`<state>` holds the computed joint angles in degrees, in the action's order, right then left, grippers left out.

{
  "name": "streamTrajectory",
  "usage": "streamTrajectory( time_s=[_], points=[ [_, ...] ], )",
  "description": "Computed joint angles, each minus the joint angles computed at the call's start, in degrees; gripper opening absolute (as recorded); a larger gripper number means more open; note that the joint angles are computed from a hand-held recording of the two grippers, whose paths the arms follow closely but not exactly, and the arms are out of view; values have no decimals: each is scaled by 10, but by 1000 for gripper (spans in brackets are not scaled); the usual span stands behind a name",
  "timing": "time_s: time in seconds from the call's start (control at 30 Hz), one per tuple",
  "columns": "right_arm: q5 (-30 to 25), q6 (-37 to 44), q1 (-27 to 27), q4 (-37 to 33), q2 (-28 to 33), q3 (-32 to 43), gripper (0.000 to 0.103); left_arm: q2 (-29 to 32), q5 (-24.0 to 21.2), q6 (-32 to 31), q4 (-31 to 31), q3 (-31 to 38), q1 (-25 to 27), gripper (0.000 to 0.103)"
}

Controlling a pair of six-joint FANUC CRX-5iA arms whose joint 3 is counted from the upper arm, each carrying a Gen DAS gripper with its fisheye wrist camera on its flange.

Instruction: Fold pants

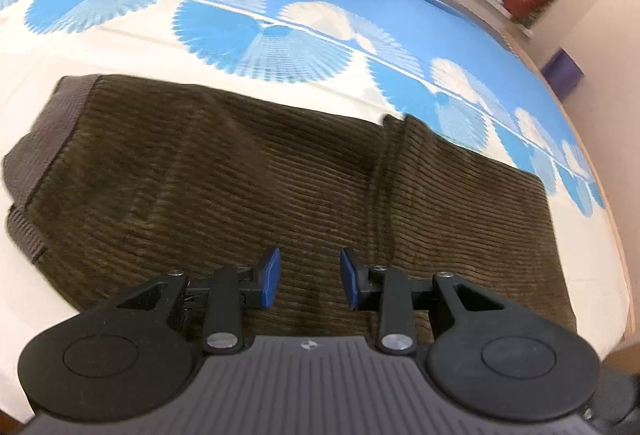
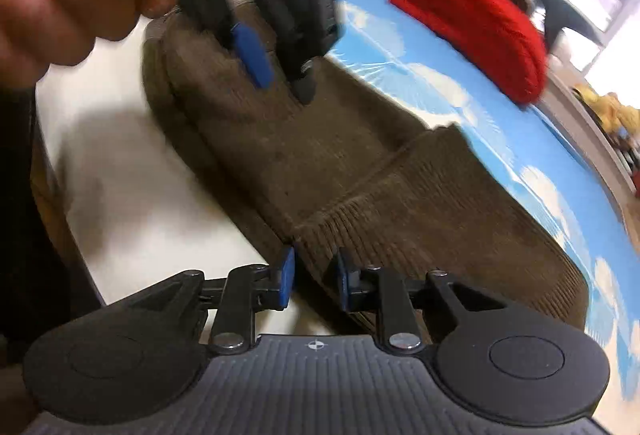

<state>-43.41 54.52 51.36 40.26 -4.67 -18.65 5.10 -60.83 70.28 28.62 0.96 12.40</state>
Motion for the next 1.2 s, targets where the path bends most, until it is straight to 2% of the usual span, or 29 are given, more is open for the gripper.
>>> streamTrajectory(
  time_s=[0.03, 0.07, 0.1, 0.2, 0.27, 0.3, 0.33, 0.37, 0.4, 0.43, 0.47, 0.5, 0.63, 0.7, 0.77, 0.87, 0.93, 1.1, 1.2],
  points=[
    [9, -25, -8, -16, -19, -2, 36, -2, 3, -15, 9, -5, -3, 36],
    [20, -56, -15, -12, -36, -12, 47, -4, 5, -34, 22, -11, -6, 36],
    [28, -90, -25, -1, -56, -25, 52, -6, 6, -54, 35, -18, -8, 36],
    [14, -155, -63, 0, -93, -39, 52, -10, 2, -122, 78, -38, -20, 35],
    [-18, -240, -91, 25, -107, -52, 52, -13, -1, -171, 99, -50, -33, 35],
    [-34, -280, -102, 40, -108, -57, 52, -15, 2, -186, 98, -54, -41, 30],
    [-55, -317, -114, 47, -106, -59, 52, -11, -3, -189, 71, -45, -52, 23],
    [-75, -348, -126, 45, -103, -58, 52, -2, -18, -173, 15, -23, -66, 20],
    [-86, -366, -137, 33, -97, -58, 52, 7, -32, -159, -33, -7, -78, 21],
    [-107, -367, -146, 8, -91, -51, 52, 9, -36, -151, -50, -5, -83, 21],
    [-131, -368, -151, -17, -83, -43, 52, 8, -35, -141, -45, -6, -83, 21],
    [-131, -376, -159, -41, -84, -45, 52, 9, -39, -134, -39, -2, -81, 21],
    [-97, -427, -189, -91, -113, -67, 64, -7, -9, -141, 19, -31, -65, 21],
    [-80, -428, -201, -109, -114, -68, 66, 2, -20, -139, 7, -21, -70, 21],
    [-60, -415, -217, -144, -111, -60, 66, 13, -36, -135, -39, -3, -82, 24],
    [-38, -395, -244, -200, -104, -48, 65, -5, -2, -158, -27, -22, -86, 24],
    [-29, -398, -245, -199, -102, -51, 61, -16, 14, -179, -3, -38, -79, 24],
    [-35, -424, -209, -103, -105, -70, 33, -35, 52, -216, 46, -69, -74, 24],
    [-32, -464, -187, -30, -119, -92, 29, -44, 60, -235, 72, -83, -72, 24]
  ],
)
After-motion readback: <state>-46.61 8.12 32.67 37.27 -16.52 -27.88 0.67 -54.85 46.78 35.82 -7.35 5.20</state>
